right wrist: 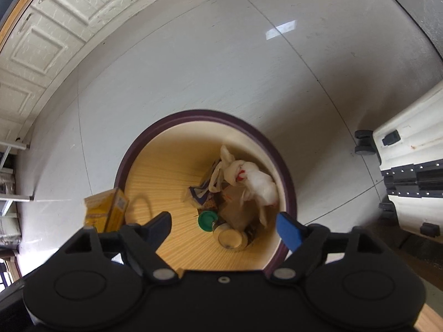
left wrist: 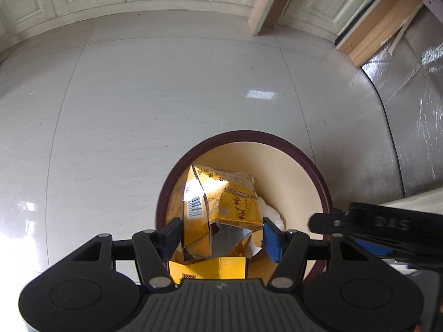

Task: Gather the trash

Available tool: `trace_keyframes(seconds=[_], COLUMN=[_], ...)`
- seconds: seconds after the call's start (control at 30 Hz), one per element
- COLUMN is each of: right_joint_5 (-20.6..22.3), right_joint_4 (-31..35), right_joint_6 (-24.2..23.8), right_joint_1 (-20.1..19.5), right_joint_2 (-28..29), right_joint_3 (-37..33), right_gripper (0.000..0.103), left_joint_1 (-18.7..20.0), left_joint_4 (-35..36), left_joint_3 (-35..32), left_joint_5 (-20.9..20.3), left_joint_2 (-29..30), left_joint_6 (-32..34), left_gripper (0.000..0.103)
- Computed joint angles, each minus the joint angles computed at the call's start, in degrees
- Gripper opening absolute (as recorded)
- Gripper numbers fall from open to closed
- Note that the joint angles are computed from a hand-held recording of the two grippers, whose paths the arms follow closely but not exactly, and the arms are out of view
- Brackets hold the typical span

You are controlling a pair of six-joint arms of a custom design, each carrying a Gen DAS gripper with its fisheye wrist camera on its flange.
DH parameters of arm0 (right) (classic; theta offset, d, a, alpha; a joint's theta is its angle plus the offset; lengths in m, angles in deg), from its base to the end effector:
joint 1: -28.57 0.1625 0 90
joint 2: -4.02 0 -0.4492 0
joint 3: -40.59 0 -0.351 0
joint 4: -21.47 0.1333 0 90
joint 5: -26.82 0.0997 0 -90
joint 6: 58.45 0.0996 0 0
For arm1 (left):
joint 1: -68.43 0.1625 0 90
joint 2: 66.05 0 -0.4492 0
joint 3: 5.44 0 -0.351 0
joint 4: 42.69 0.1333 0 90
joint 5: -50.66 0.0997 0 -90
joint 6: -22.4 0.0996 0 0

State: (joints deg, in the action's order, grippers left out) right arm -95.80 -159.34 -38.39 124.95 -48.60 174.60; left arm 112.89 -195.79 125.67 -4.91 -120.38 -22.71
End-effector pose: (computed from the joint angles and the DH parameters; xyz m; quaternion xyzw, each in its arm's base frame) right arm 0.1277 -0.4258 0.1060 -0.1368 -0.9470 0.1407 0.2544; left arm -0.1667 -0.4293 0.0823 0.0388 0.9483 -0.1290 0.2875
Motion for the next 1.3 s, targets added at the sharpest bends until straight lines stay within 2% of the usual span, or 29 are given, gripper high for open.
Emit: trace_keyframes(seconds=[0.07, 0.1, 0.13, 0.5, 0.7, 0.87, 1.07, 1.17, 1.3], right_joint_5=[-0.4, -0.5, -0.7, -1.6, -2.9, -5.0, -9.6, -11.5, -12.2], right_joint_4=[-0.8, -1.0, -1.1, -1.0, -0.7, 2.2, 10.0, 17.3, 28.3], right_joint_6=[-0.8, -1.2, -1.6, -4.8, -6.8, -6.2, -3.4, 0.6, 3.5], right_joint_1=[-0.3, -0.4, -0.4, -0.6, 0.2, 2.1, 6.9, 10.0, 14.5], right_joint_2=[-0.2, -0.2, -0.3, 0.0, 0.2, -0.8, -3.0, -5.0, -8.1], right_joint_3=[0.3, 0.4, 0.5, 1.0, 1.0, 0.6, -1.2, -3.2, -6.7], right_gripper=[0.083, 0.083, 0.083, 0.083, 0.084, 0.100, 0.103, 0.103, 0.103], left_joint_1=[1.1, 1.4, 1.5, 2.0, 1.4, -0.1, -2.7, -4.8, -8.3], left_joint_4=[-0.5, 0.5, 1.4, 8.5, 10.4, 13.4, 18.9, 24.2, 31.2], left_joint_3=[-0.6, -1.1, -1.4, -0.2, 0.6, 1.0, 0.1, -1.4, -3.6], left_joint_5=[-0.2, 0.0, 0.8, -1.6, -2.2, -3.1, -4.2, -4.8, -6.2], left_joint_2=[1.5, 1.9, 2.1, -0.7, -2.4, -5.2, -9.0, -11.4, -15.2], left_joint_6=[0.7, 0.0, -0.8, -4.7, -7.3, -9.3, -12.5, -14.3, -17.9], left_gripper=[0.069, 0.084, 0.093, 0.103, 0.103, 0.103, 0.103, 0.103, 0.103])
